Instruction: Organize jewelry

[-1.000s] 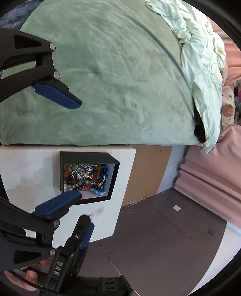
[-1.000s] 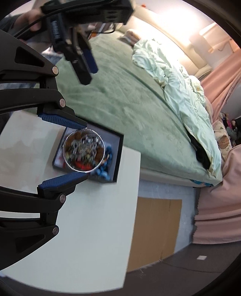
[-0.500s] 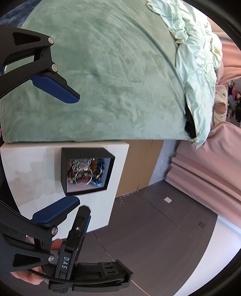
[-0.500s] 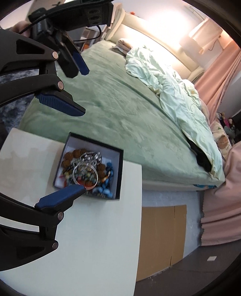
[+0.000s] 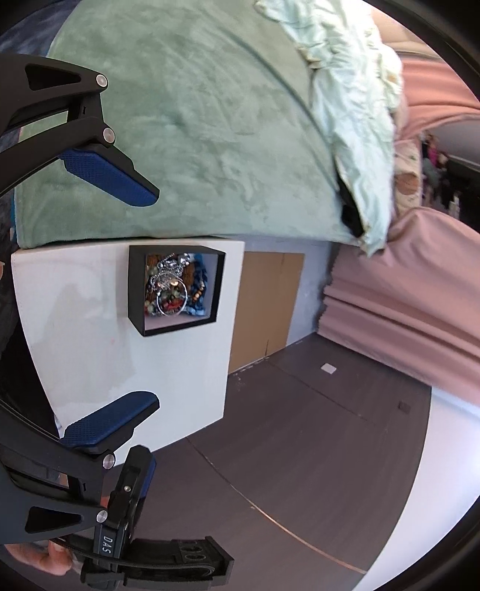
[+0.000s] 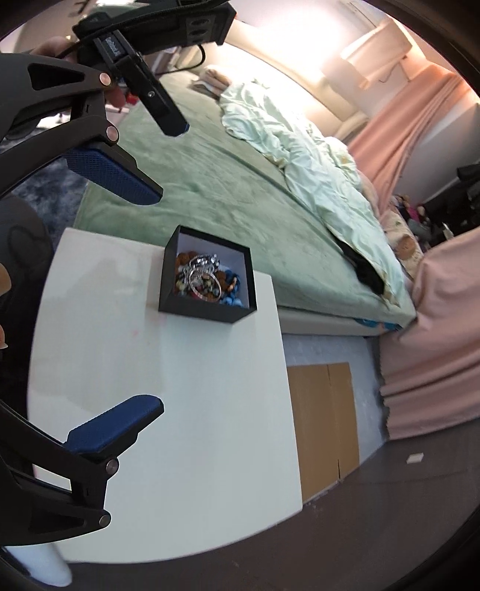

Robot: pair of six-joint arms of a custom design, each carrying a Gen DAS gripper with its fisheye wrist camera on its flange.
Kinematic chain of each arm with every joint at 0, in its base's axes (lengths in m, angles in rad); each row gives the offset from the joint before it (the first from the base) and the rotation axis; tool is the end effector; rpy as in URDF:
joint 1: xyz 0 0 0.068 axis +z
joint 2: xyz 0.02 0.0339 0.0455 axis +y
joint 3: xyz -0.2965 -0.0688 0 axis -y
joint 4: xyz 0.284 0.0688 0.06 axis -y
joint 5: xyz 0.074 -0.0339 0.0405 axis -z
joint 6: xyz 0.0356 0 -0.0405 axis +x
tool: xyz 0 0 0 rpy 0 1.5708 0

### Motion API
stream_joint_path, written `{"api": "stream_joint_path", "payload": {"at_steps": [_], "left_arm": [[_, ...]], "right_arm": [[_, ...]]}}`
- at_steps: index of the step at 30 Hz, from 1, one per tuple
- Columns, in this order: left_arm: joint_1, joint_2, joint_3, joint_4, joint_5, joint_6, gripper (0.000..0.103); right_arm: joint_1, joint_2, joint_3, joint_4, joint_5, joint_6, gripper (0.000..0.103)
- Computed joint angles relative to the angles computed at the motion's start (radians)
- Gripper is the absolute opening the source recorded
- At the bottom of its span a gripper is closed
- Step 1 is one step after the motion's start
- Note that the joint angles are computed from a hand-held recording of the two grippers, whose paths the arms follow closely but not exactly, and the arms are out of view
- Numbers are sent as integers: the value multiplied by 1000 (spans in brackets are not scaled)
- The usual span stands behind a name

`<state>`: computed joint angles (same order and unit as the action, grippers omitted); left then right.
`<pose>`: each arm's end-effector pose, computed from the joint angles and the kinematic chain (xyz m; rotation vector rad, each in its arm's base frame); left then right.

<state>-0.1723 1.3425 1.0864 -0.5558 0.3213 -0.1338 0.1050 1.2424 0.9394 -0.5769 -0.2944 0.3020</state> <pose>0.3104 -0.0654 0.3102 0.2003 2.3846 -0.5276 0.2796 0.0398 0.2834 0.1118 2.4715 0.5384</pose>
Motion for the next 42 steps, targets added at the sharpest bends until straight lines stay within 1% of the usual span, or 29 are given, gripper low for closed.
{"api": "stream_joint_path", "payload": {"at_steps": [5, 8, 13, 16, 18, 21, 23, 26, 31, 35, 37, 40, 42], "left_arm": [[-72, -76, -23, -7, -43, -31, 100], [-125, -125, -36, -22, -78, -58, 100], [-213, -188, -53, -39, -146, -101, 100], [-270, -232, -70, -43, -200, -112, 100], [-308, -263, -83, -49, -236, -125, 100], [-359, -309, -108, -37, -259, -145, 100], [-402, -331, -113, -45, -309, -153, 100], [-467, -364, -131, -49, -375, -164, 100], [-518, -423, -173, -54, -405, -179, 100], [-551, -459, -200, -65, -442, -194, 100], [-549, -482, -216, -61, -438, -202, 100], [-542, -508, -232, -58, -423, -201, 100], [-538, -514, -235, -59, -419, -191, 100]], "right_arm": [[-57, -145, -75, -24, 32, -18, 103], [-129, -259, -124, -43, -5, -24, 103], [-231, -411, -168, -96, -15, -40, 103], [-308, -481, -176, -143, -57, -79, 103], [-353, -529, -172, -189, -66, -112, 103], [-405, -592, -172, -241, -106, -149, 103], [-434, -628, -174, -277, -135, -170, 103], [-429, -689, -185, -320, -129, -180, 103], [-364, -779, -198, -383, -69, -180, 103], [-343, -830, -210, -419, -67, -164, 103], [-309, -858, -216, -432, -39, -144, 103], [-221, -885, -218, -438, 38, -96, 103], [-212, -895, -214, -439, 53, -86, 103]]}}
